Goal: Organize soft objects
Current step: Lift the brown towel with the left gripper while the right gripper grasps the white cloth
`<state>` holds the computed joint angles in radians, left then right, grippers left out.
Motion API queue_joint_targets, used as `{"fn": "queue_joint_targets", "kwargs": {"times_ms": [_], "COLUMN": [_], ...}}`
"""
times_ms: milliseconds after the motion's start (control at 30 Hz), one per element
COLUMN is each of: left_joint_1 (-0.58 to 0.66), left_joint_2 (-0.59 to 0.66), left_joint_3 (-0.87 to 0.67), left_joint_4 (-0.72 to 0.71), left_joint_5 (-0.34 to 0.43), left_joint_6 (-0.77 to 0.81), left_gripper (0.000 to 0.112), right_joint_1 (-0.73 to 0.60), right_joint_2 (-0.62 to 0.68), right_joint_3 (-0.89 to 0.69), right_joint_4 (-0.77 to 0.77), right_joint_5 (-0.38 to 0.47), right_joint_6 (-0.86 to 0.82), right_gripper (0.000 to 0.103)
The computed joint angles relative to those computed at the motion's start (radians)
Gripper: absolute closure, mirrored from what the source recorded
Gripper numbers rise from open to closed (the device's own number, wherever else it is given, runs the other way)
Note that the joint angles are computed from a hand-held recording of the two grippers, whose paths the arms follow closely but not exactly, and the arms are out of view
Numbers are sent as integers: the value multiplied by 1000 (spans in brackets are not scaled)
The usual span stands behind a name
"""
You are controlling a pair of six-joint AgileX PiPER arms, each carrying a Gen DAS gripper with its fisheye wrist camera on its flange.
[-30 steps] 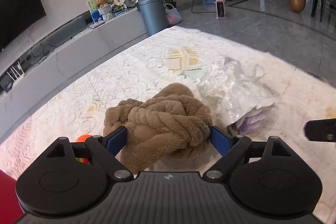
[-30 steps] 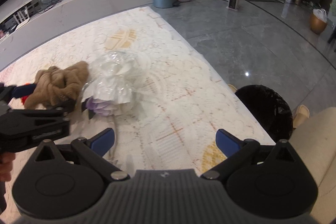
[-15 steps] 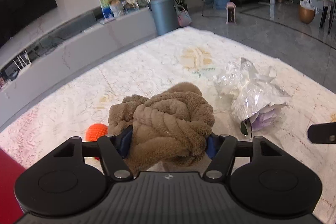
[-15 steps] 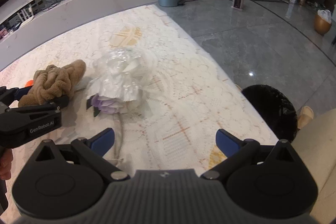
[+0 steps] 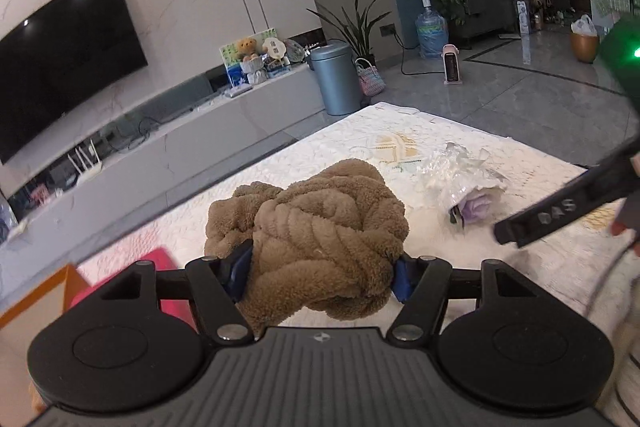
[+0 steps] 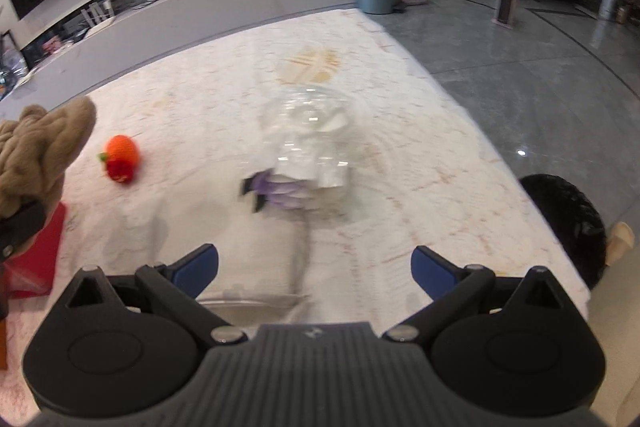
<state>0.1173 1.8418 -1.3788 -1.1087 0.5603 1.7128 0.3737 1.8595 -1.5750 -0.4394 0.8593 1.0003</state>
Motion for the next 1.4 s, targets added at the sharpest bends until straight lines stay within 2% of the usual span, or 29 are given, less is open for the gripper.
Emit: {"fn": "queue_joint_targets", "kwargs": {"times_ms": [133,200,333,467,633,767,900,1100,1167,1300,1367,1400], "left_joint_1": [73,103,173,191,200,211,208,212,213,221,221,222], "left_joint_2": [-9,0,21,30,84,147,169,153,155,144,140,137], "left_joint_3": [5,-4,-15,-19,-104,-199,-225,-182,-183,-156,-152,-147], "left_joint_4": [3,6,-53,-78,-22,38,56,42,47,46,47,43], "left_joint_5": [90,123,242,281,346,410,409,396,396,392,391,392], "left_joint_6": [-14,-33,14,14,-126,-266,-298,-256,-261,-239,-231,-220], "left_gripper": [36,36,36,36,36,36,36,36,36,36,36,36], "right_joint_1": [-2,3,47,81,100,110,116,108,107,107,96,89], "right_joint_2": [13,51,161,232,289,402,471,436,415,357,315,295], "right_joint_3": [-10,-55,-205,-303,-386,-557,-662,-582,-547,-461,-393,-362], "right_joint_4": [100,147,122,85,63,53,36,33,34,-2,0,2], "right_joint_5": [-101,-100,-1,69,125,264,341,280,260,223,172,147], "right_joint_6": [-92,-125,-133,-153,-178,-217,-245,-221,-224,-185,-152,-132], "right_gripper": [3,3,3,3,3,3,3,3,7,40,48,57]}}
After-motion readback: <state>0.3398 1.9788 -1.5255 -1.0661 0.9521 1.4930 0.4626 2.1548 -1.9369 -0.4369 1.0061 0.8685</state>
